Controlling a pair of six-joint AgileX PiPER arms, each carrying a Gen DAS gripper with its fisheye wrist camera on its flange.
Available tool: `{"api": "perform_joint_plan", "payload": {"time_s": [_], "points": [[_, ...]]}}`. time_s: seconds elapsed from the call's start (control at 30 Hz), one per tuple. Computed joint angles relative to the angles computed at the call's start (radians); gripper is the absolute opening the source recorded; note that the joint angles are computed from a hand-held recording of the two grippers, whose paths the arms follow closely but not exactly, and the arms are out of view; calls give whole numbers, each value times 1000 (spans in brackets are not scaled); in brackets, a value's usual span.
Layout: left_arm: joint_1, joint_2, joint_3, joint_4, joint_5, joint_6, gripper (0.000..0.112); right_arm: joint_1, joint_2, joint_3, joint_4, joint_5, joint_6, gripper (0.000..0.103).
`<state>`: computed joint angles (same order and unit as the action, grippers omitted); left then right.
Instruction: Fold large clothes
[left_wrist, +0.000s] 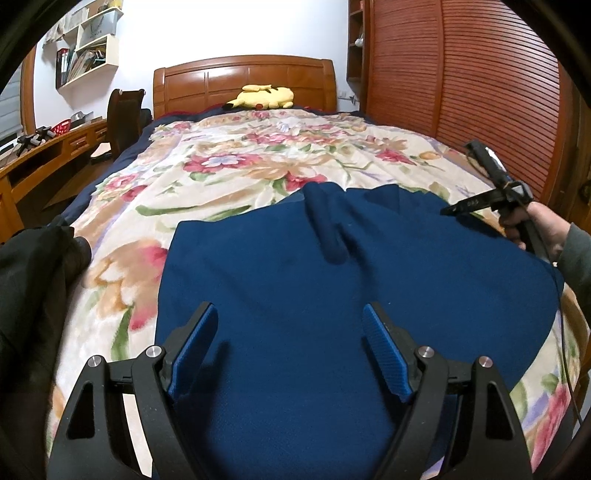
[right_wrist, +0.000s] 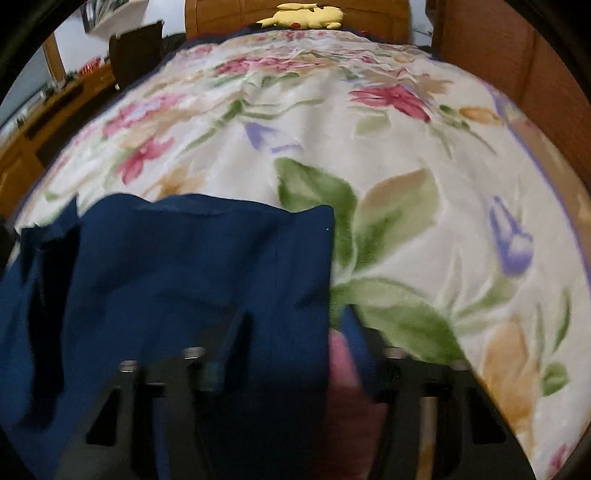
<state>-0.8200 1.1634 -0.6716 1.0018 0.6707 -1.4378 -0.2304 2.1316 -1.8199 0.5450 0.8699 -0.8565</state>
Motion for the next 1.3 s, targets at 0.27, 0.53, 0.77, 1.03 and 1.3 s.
{"api": "perform_joint_plan", "payload": {"time_s": [0.27, 0.53, 0.77, 1.03, 1.3], "points": [[38, 27, -1, -51, -29, 52, 81, -70, -224, 305, 163, -268, -261, 2], [38, 27, 6, -64, -29, 57, 81, -66, -233, 376, 146, -391, -274, 2], [-6, -37, 26, -45, 17, 39, 81, -144, -504, 664, 454, -333, -627, 46], [-166, -110, 61, 6, 169, -48, 81, -346, -741, 975, 589, -65, -967, 61], [-327, -182, 120, 1, 320, -159, 81, -463, -909, 1187, 617, 94, -1143, 61]]}}
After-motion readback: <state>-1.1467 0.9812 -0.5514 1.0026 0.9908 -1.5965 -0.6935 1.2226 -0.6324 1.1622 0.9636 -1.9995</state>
